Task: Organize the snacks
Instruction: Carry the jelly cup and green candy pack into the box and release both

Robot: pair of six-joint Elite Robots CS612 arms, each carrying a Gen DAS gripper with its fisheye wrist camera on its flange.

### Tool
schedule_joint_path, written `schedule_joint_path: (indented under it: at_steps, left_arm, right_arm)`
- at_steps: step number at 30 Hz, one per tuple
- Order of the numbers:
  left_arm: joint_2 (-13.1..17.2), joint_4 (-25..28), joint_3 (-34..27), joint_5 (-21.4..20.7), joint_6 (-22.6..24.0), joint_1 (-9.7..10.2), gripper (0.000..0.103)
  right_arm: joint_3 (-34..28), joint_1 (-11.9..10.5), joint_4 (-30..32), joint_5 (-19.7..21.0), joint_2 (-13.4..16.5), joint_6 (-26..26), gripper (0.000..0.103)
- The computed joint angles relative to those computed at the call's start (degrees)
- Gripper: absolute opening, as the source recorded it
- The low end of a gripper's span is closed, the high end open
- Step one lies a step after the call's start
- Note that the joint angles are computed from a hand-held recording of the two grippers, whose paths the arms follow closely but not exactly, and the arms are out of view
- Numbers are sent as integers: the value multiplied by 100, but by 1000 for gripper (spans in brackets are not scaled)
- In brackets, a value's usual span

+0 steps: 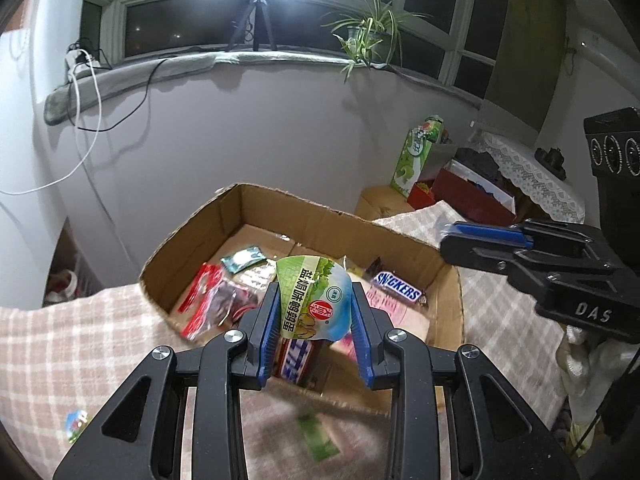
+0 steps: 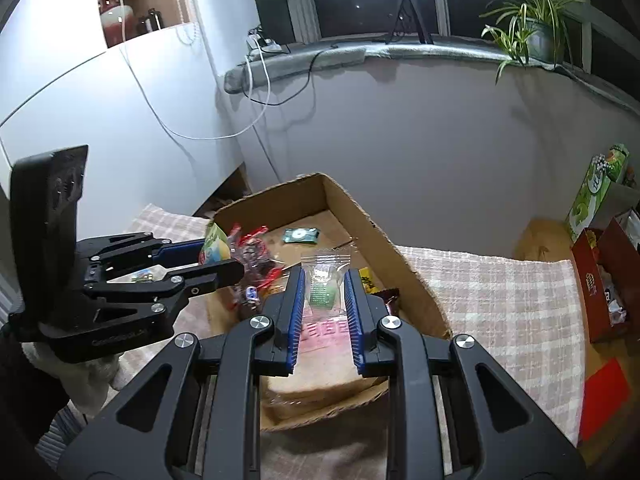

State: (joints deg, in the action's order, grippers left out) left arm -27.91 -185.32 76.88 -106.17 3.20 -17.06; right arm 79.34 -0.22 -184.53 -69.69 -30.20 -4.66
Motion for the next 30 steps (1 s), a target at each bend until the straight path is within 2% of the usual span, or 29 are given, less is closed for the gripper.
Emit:
schedule_joint_path:
  at_steps: [8, 15, 16, 17, 19, 25, 30]
  left_arm:
    - [78, 150, -191, 108, -18, -49, 31]
    - [98, 214, -222, 160, 43, -81, 33]
    - [93, 217, -216, 176, 61, -85, 36]
    - [90, 217, -211, 171, 72, -85, 39]
    - [84, 212, -207, 152, 82, -80, 43]
    - [42, 119, -132, 217, 32, -77, 47]
    - [1, 103, -88, 201, -5, -63, 50]
  right_arm:
    - [-279, -36, 261, 29, 165, 23, 21]
    - [-318, -35, 347, 14, 196, 10, 23]
    - [-310, -33, 336, 8, 192, 12, 32]
    - [-303, -31, 317, -8, 189, 21, 47]
    - [-268, -23, 214, -67, 178, 53, 61]
    - [-181, -7, 121, -103, 126, 60, 62]
    - [-64, -8, -5, -106, 65, 117, 67]
